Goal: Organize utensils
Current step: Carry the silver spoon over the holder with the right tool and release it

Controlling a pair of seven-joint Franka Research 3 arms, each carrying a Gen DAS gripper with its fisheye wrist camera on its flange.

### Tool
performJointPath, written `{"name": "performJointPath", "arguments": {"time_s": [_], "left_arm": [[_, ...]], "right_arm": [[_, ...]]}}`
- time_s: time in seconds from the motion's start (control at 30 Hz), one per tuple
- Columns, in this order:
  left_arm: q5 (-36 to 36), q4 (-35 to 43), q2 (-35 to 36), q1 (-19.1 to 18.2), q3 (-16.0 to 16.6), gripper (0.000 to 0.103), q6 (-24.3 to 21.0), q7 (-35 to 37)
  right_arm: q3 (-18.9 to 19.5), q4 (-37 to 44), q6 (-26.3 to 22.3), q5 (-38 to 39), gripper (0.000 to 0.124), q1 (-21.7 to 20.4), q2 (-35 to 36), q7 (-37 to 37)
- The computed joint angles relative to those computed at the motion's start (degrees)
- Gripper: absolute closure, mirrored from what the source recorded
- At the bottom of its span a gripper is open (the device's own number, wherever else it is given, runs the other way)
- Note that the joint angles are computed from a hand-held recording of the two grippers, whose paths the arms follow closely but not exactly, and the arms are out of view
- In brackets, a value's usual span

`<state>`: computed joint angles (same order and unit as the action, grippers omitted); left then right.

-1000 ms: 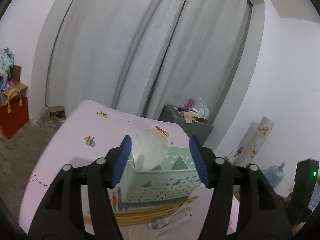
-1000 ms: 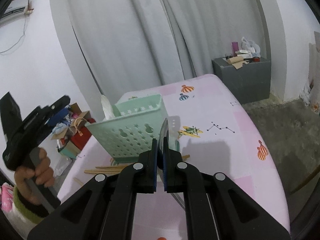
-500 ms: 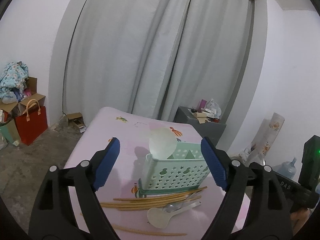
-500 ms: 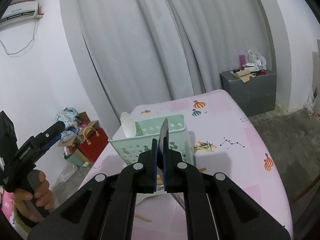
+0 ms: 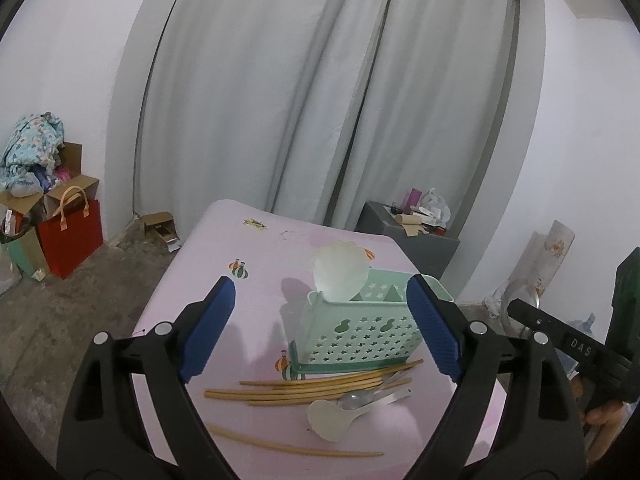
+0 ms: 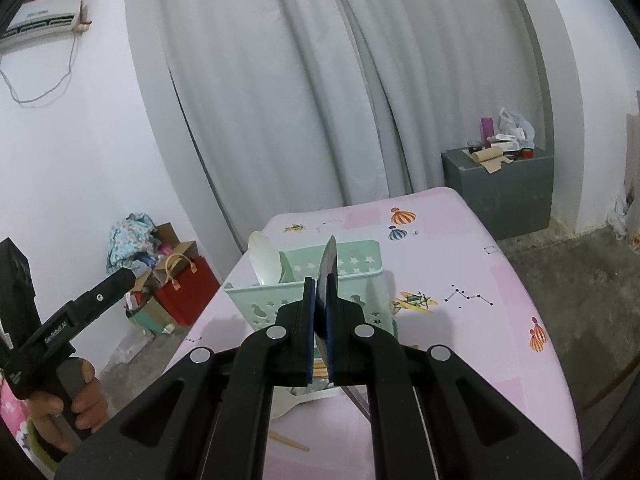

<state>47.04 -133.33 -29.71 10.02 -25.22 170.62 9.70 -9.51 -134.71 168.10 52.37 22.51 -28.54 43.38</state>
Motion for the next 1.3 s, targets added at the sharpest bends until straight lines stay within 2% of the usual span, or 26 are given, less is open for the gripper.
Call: {"name": "performJointPath", "arguments": {"time_s": [0.53, 0.67, 0.8, 0.93, 1.1, 1.17, 1.3], "left_arm": [[-1.86, -1.24, -0.43, -1.86, 1.6, 0.019, -1.32, 1.1], [-2.19, -1.09, 0.16, -2.34, 1.85, 0.019, -1.86, 1.77], [-3.2, -1.09, 1.43, -4.05, 3.1, 0.019, -2.24, 3.82], [-4.04, -0.81, 2.98, -5.37, 3.98, 0.019, -2.24, 5.5], [-4.84, -0.81, 4.62, -6.05, 4.75, 0.019, -1.23, 6.81], [-4.93, -0.76, 5.29, -5.94, 4.95, 0.019, -0.73, 7.0], [-5.0, -0.87, 6.25, -5.55, 5.12, 0.019, -0.07, 7.0]], "right_arm": [[0.24, 0.14, -0.17, -0.93, 0.119, 0.3, 0.01, 1.05], [-0.85, 1.15, -0.7, 0.51, 0.119, 1.21, 0.38, -0.09], [-3.71, 3.77, -1.25, 6.1, 0.119, 4.31, 1.29, -5.91], [-6.65, 9.72, -4.75, 14.21, 0.119, 5.95, 3.92, -11.79], [-7.98, 17.37, -8.63, 22.12, 0.119, 5.34, 8.11, -17.26], [-8.8, 20.4, -11.26, 25.93, 0.119, 4.97, 10.11, -19.44], [-10.31, 25.76, -19.82, 31.57, 0.119, 3.23, 14.79, -20.87]]}}
